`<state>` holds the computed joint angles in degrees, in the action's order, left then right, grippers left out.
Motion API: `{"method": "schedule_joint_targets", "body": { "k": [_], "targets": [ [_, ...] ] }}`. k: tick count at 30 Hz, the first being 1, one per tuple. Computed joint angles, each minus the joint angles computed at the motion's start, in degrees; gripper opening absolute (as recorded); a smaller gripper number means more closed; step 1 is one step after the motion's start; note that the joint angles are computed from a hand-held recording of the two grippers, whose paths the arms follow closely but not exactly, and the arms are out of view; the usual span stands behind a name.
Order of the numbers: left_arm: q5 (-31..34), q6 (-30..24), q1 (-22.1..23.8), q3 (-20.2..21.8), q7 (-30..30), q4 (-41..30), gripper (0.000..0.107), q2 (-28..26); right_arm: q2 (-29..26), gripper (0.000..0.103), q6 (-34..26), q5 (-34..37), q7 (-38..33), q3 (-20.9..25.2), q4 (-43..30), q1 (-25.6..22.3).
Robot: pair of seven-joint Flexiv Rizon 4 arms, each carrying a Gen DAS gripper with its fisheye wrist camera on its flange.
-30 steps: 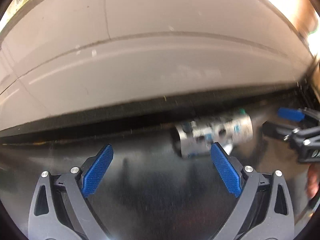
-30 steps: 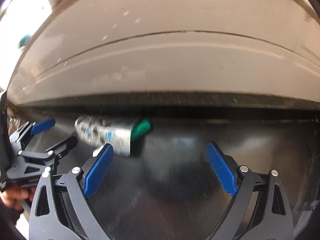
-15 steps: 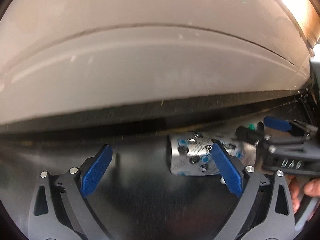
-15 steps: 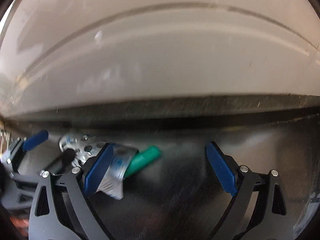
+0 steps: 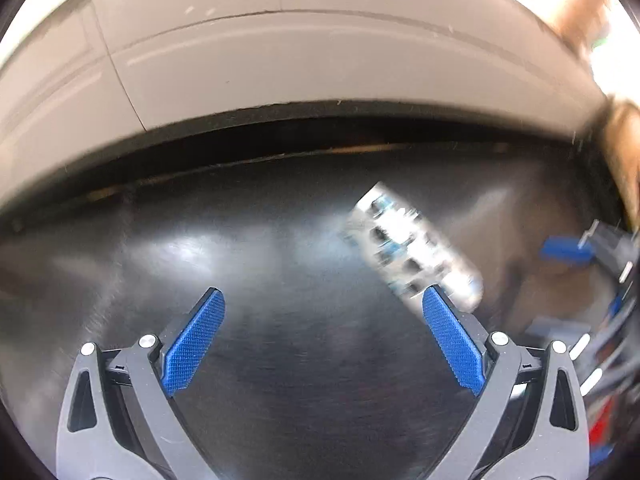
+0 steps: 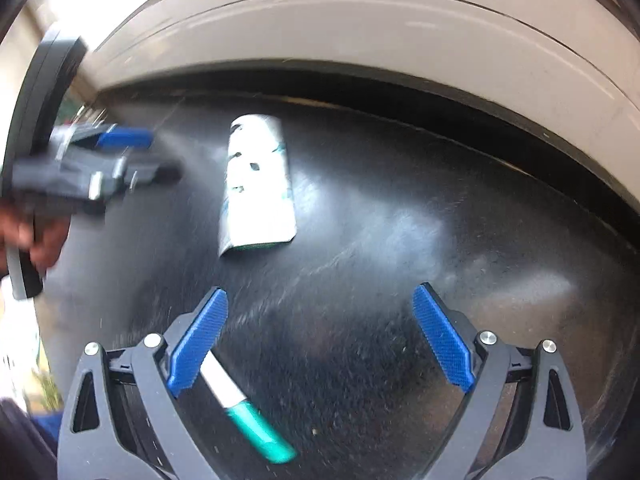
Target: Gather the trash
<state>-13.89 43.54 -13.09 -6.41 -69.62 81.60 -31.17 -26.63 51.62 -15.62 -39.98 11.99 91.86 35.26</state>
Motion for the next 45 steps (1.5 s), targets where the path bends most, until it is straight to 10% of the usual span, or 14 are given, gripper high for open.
{"method": "schedule_joint_targets", "body": {
  "k": [12, 16, 20, 31, 37, 39, 45],
  "targets": [
    [13.18, -6.95, -12.12, 5.28, -26.85, -10.47, 0.096, -6.63, 5.55, 0.086, 3.45, 0.34, -6.04, 4.55, 7.62, 5.31],
    [18.29, -6.44, -14.96, 6.53, -32.74, -11.3, 0.057, -7.33, 4.69, 0.082, 4.08, -5.16, 0.32, 2.99, 8.52, 9.33],
    [17.26, -2.26, -13.15, 3.59, -29.48, -8.03, 0.039, -5.96, 5.2, 0.076, 4.05, -8.71, 4.27, 2.61, 9.5, 10.73],
    [15.01, 9.26, -7.37, 3.46, -21.51, 12.56, 0.032, 10.99, 2.16, 0.073, 3.27, -7.27, 0.33, 5.55, 5.56, 12.14],
    [13.43, 10.48, -3.52, 4.78, -22.22, 25.86, 0.033, 23.06, -0.18, 0.049, -3.74, -9.49, 1.95, 3.42, 1.42, 16.25],
    [13.52, 10.45, -2.31, 5.33, -23.51, 30.06, 0.033, 26.85, -0.44, 0.015, -3.44, -10.45, 3.86, 2.89, 1.13, 17.02],
    [15.17, 10.6, 1.81, 6.87, -25.71, 41.19, 0.033, 36.97, -2.78, 0.014, -6.86, -6.49, 4.11, 3.85, -4.96, 16.79]
  ]
}}
